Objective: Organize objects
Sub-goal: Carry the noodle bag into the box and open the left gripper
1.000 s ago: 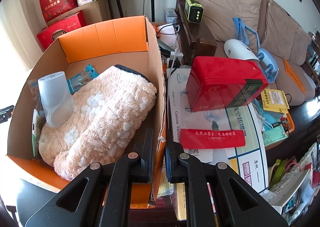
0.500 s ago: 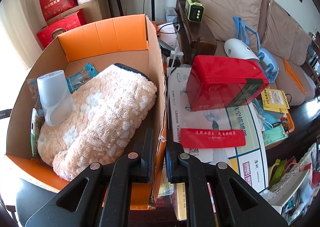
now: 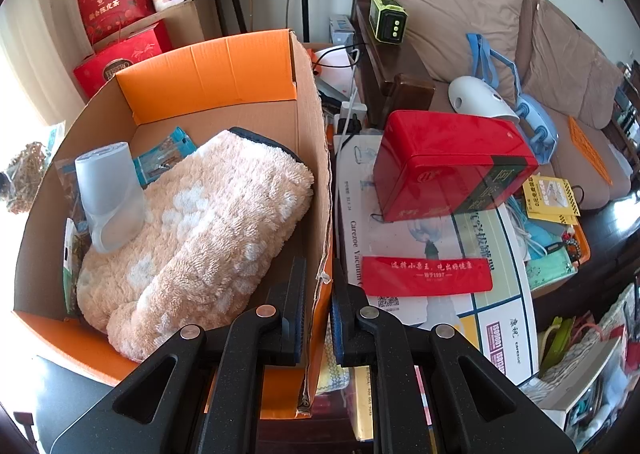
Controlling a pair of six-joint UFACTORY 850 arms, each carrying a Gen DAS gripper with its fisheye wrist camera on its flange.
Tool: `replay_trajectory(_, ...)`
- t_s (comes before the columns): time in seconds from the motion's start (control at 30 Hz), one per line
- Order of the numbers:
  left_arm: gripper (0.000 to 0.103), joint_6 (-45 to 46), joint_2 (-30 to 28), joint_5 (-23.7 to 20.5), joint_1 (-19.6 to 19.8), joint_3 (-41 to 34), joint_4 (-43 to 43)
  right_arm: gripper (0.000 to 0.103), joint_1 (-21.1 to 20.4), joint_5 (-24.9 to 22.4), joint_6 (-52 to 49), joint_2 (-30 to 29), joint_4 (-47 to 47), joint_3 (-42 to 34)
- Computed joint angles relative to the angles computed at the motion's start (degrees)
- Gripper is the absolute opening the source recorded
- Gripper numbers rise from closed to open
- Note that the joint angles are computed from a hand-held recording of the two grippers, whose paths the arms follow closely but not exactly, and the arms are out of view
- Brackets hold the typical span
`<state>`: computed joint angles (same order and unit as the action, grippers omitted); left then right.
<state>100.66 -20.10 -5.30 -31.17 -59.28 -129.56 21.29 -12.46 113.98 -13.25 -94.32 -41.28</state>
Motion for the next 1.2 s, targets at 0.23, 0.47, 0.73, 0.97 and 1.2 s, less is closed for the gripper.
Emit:
replay_trajectory(0.23, 0.008, 6.3, 1.2, -2.2, -2.2, -1.0, -5.7, 0.010, 0.0, 0.0, -0.1, 0.0, 0.1, 0.0)
replay_trajectory(0.47, 0.006, 9.8, 2.0, -4.8, -3.7, -1.7, -9.3, 0.010, -0.1, 0.1, 0.1, 0.0, -0.1, 0.0)
replay_trajectory(0.73, 0.005, -8.1, -0.7, -9.5, -5.0, -4.1, 9.3, 0.010, -0.1, 0.1, 0.1, 0.1, -0.1, 0.0)
replay_trajectory(0.97, 0.005, -19.3, -6.4, -12.6, -6.8, -7.0, 20.8, 0.010, 0.0, -0.1, -0.3, 0.0, 0.2, 0.0)
replay_trajectory(1.2, 0.005, -24.3, -9.7, -12.3, -8.5, -9.2, 26.4, 0.010, 0.0, -0.1, 0.1, 0.0, -0.1, 0.1)
